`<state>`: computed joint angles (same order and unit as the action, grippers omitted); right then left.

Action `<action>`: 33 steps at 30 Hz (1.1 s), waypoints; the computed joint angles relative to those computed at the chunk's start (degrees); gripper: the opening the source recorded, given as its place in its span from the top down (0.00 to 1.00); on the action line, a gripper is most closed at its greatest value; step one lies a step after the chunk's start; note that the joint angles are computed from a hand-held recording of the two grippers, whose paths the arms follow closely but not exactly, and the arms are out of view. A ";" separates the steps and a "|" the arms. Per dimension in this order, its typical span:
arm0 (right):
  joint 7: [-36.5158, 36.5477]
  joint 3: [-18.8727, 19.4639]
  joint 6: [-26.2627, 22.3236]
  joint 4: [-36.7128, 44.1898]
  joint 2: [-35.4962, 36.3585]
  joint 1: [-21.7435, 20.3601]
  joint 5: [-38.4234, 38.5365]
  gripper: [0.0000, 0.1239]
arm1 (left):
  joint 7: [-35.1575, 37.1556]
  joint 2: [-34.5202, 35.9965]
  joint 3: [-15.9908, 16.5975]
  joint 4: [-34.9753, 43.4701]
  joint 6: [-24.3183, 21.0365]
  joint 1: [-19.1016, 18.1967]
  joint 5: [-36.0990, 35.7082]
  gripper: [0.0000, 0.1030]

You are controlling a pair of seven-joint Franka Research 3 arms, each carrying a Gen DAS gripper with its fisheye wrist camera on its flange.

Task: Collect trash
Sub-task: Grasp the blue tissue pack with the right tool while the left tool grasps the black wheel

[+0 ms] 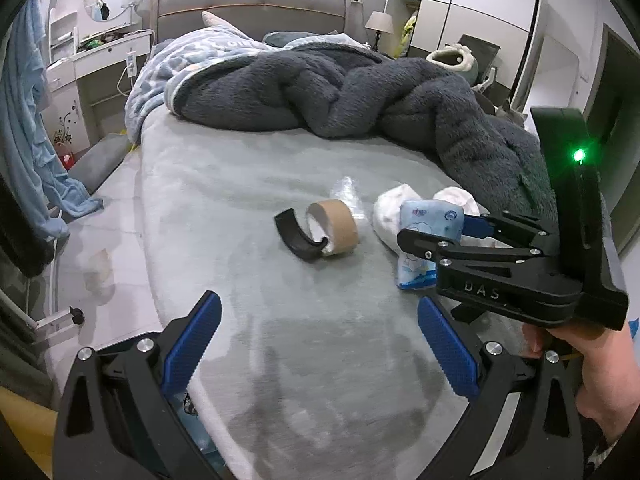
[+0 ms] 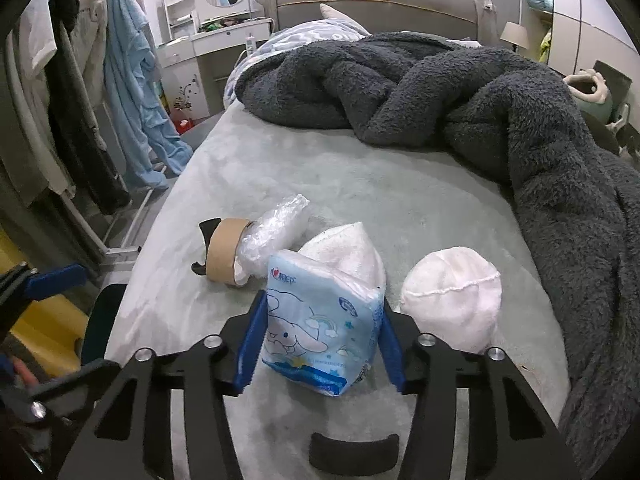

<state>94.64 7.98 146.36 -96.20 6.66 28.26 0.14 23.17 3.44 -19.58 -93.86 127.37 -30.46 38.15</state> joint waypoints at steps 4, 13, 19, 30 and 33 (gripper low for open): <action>-2.95 0.22 1.30 -1.43 -1.13 -0.99 4.12 0.60 | 1.81 2.53 -0.19 2.53 -0.67 -0.89 -0.45 0.03; -10.67 0.22 4.83 -4.70 -4.57 -3.47 16.78 0.60 | 3.73 7.18 0.90 6.69 1.41 -3.41 -0.66 0.04; -14.10 -0.07 4.87 -5.13 -5.30 -4.40 22.14 0.60 | 6.88 10.93 1.51 9.89 4.24 -4.84 -2.67 0.05; -17.82 -0.77 5.23 -8.00 -7.54 -5.54 27.94 0.60 | 17.25 18.72 3.43 18.22 5.00 -8.73 -4.56 0.26; -18.70 -0.96 5.18 -8.76 -8.14 -5.75 28.97 0.60 | 18.21 20.06 4.12 19.68 5.49 -9.37 -5.08 0.29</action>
